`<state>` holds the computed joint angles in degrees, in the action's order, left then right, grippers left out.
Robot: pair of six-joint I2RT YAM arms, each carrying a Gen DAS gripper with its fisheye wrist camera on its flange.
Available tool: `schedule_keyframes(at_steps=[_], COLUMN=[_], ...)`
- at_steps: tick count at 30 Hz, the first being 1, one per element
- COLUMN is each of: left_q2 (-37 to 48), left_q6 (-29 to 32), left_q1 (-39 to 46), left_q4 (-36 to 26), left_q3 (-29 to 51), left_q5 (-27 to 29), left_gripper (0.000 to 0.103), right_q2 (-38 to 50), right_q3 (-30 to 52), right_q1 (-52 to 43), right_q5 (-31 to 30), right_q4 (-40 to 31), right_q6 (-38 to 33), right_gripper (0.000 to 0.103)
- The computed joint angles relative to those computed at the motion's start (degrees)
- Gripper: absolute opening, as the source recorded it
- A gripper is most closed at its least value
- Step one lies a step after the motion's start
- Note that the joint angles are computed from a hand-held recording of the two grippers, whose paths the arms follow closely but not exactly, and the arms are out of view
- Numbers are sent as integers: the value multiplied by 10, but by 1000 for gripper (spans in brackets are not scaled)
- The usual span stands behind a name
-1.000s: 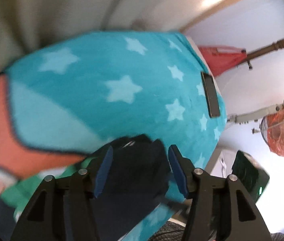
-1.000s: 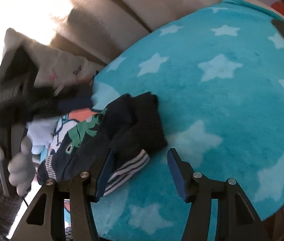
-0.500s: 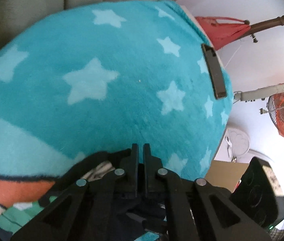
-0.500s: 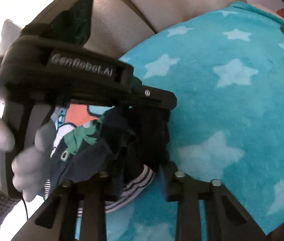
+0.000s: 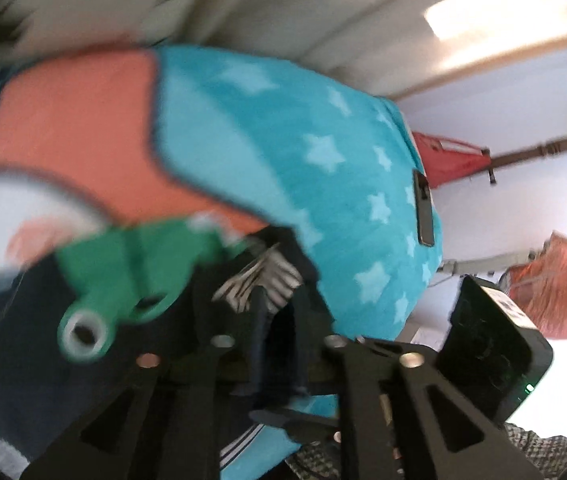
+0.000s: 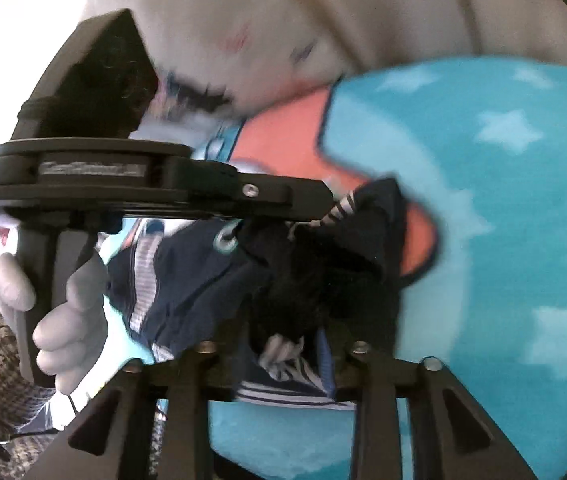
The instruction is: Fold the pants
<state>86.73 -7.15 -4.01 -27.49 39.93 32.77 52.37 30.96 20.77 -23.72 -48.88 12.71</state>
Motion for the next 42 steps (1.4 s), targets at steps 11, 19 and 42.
schedule_keyframes(at_steps=[11, 19, 42], left_q2=[-170, -210, 29], left_q6=[161, 358, 670], left_q1=[339, 592, 992], left_q4=[-147, -276, -342], left_q3=[-84, -45, 16], left_q5=[69, 70, 25], left_gripper=[53, 54, 58], right_q2=[9, 192, 636], right_q3=[124, 137, 565], right_q1=[100, 100, 387], right_q5=[63, 137, 54], right_q4=[-90, 13, -47], right_q6=[-6, -1, 113], right_gripper=[63, 39, 72])
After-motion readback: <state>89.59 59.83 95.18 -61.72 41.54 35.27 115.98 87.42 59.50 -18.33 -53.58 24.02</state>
